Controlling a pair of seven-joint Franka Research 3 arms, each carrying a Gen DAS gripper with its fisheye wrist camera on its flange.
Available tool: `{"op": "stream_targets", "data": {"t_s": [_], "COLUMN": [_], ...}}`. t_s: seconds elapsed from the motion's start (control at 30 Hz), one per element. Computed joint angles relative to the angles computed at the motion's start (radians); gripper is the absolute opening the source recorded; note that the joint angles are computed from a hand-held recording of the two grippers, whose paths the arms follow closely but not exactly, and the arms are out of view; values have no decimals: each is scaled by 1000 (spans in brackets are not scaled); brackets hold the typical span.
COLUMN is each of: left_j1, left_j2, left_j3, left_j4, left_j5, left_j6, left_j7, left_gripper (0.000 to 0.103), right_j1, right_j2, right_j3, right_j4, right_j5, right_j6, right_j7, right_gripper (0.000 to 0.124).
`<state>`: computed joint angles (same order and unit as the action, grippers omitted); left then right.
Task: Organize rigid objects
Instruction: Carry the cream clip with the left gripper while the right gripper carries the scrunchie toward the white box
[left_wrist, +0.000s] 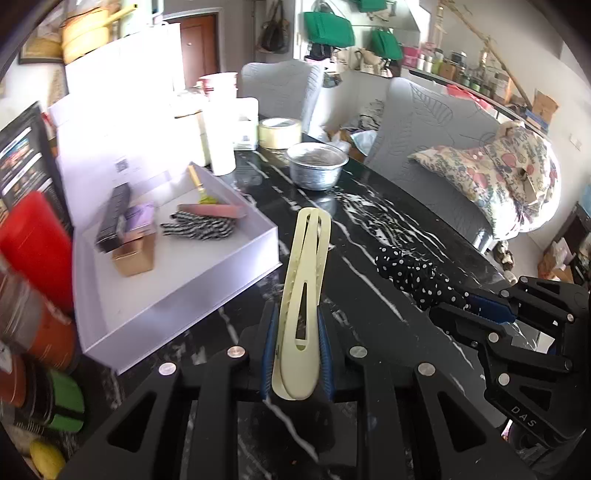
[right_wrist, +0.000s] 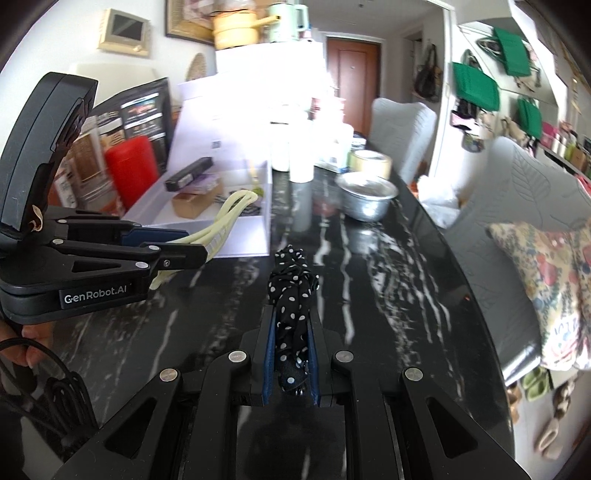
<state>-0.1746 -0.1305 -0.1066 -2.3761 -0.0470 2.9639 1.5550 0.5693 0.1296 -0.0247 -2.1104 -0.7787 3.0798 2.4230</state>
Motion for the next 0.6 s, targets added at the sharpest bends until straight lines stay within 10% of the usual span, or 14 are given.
{"op": "stream_targets", "data": {"t_s": [0.6], "left_j1": [73], "left_j2": [-206], "left_j3": [12], "left_j4": [-182], "left_j5": [177], "left_j6": [-2], "left_j7": [-215], "left_gripper": [21], "right_j1": [76], "right_j2": [10], "right_j3": [27], "right_j4": [-3], "right_j5": [220], "right_j6": [75], "right_j7": [-268], "right_gripper": [15]}}
